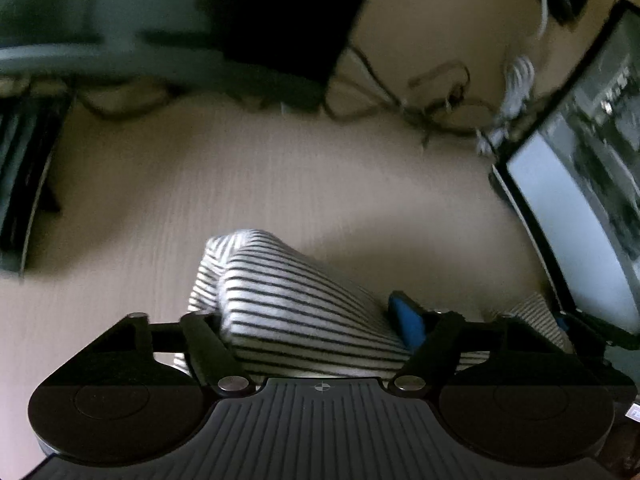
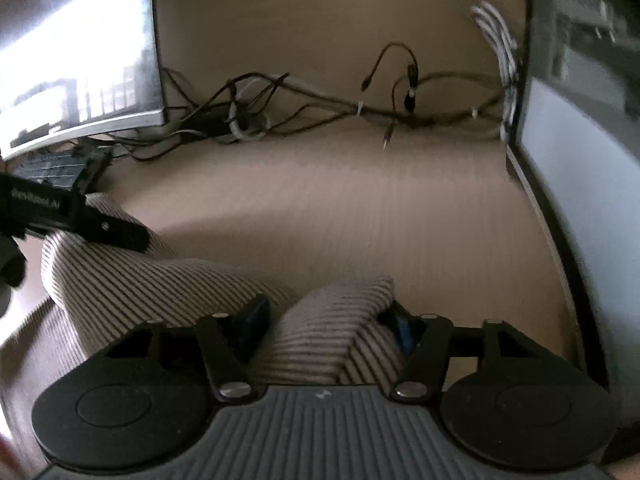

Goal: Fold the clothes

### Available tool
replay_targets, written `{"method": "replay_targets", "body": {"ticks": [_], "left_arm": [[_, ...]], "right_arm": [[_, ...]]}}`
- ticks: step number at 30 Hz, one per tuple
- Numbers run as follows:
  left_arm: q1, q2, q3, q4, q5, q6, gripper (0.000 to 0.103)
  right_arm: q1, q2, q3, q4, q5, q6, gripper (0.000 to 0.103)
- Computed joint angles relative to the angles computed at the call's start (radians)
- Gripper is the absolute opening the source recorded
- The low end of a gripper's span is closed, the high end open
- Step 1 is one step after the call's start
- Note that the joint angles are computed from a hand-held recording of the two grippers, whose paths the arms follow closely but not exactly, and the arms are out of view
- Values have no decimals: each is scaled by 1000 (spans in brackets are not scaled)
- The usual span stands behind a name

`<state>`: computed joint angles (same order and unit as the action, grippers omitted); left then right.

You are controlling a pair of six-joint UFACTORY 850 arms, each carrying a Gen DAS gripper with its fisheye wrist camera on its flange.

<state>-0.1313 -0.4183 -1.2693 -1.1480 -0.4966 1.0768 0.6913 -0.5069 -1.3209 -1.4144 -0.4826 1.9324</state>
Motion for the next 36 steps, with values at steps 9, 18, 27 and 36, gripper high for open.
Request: {"method": "replay_targets", "body": {"ticks": [9, 18, 27, 36], "left_arm": [[-16, 48, 56, 75, 127, 6, 87], [-14, 118, 141, 0, 190, 79, 91], [-13, 174, 182, -77, 202, 157, 92], [30, 191, 214, -294, -1, 394, 94]], "right_arm": [[-24, -8, -37, 61, -18, -170, 72], [24, 101, 54, -212, -21, 143, 87], [34, 24, 48, -139, 147, 82, 103], [57, -3, 43, -251, 70, 231, 103]]}}
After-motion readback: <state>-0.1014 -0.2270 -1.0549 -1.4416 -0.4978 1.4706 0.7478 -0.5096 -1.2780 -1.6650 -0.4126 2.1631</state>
